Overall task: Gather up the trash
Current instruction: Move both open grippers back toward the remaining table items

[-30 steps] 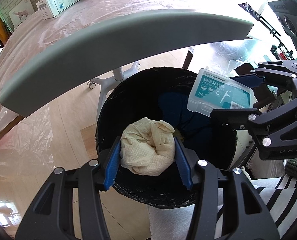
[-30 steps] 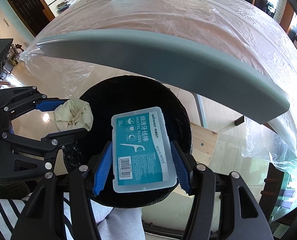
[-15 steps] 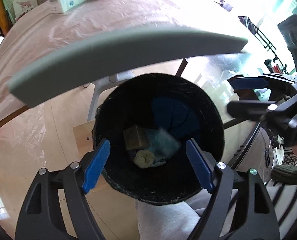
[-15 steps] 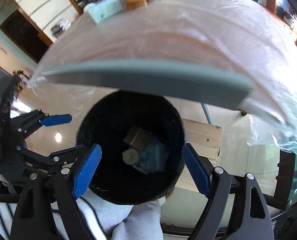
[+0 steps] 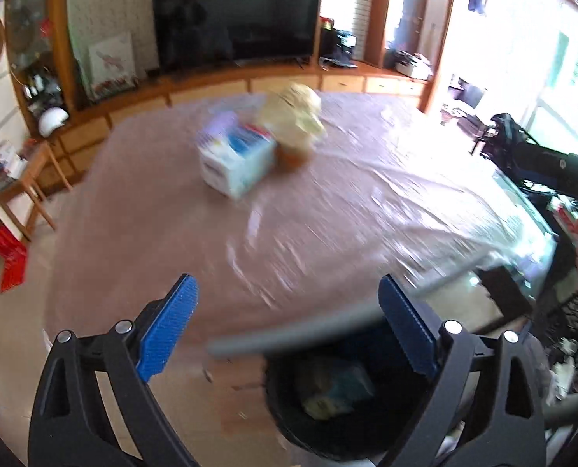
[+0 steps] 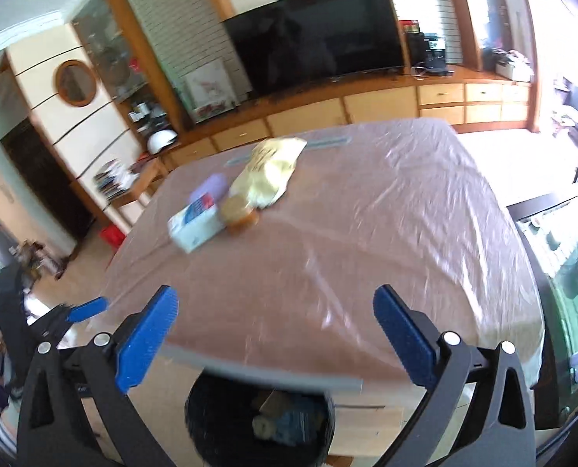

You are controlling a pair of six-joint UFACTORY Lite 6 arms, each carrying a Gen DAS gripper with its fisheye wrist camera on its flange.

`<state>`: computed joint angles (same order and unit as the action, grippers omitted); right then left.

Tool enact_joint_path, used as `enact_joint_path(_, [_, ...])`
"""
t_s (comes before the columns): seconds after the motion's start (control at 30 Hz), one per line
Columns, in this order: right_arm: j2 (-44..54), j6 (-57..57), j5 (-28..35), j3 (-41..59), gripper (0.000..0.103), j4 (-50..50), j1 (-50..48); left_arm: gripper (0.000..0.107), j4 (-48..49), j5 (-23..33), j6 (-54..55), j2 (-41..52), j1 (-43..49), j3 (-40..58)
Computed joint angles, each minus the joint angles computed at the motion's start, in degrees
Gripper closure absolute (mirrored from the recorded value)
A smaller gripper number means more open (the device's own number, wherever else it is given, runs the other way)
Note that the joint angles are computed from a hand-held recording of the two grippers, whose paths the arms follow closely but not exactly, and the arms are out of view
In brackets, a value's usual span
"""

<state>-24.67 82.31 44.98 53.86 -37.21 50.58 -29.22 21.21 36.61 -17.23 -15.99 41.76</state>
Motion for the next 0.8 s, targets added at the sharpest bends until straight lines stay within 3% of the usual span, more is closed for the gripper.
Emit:
enact_joint_path(0.2, [17.49, -13.13, -6.25, 15.79, 0.004, 9.12, -12.90, 0.012, -4.40, -1.13, 8.25, 13.19, 4.64, 12.84])
enact_joint_path(0.53, [42.19, -25.08, -6.15, 40.79, 0.004, 21.05, -19.93, 0.012, -4.87, 2.04, 12.74, 30.70, 8.13, 30.41])
enact_joint_path(0.8, [62.14, -28.94, 0.50, 65.00, 0.004, 26.94, -23.05, 0.012, -6.15, 5.35, 17.73, 40.95, 8.28, 40.84])
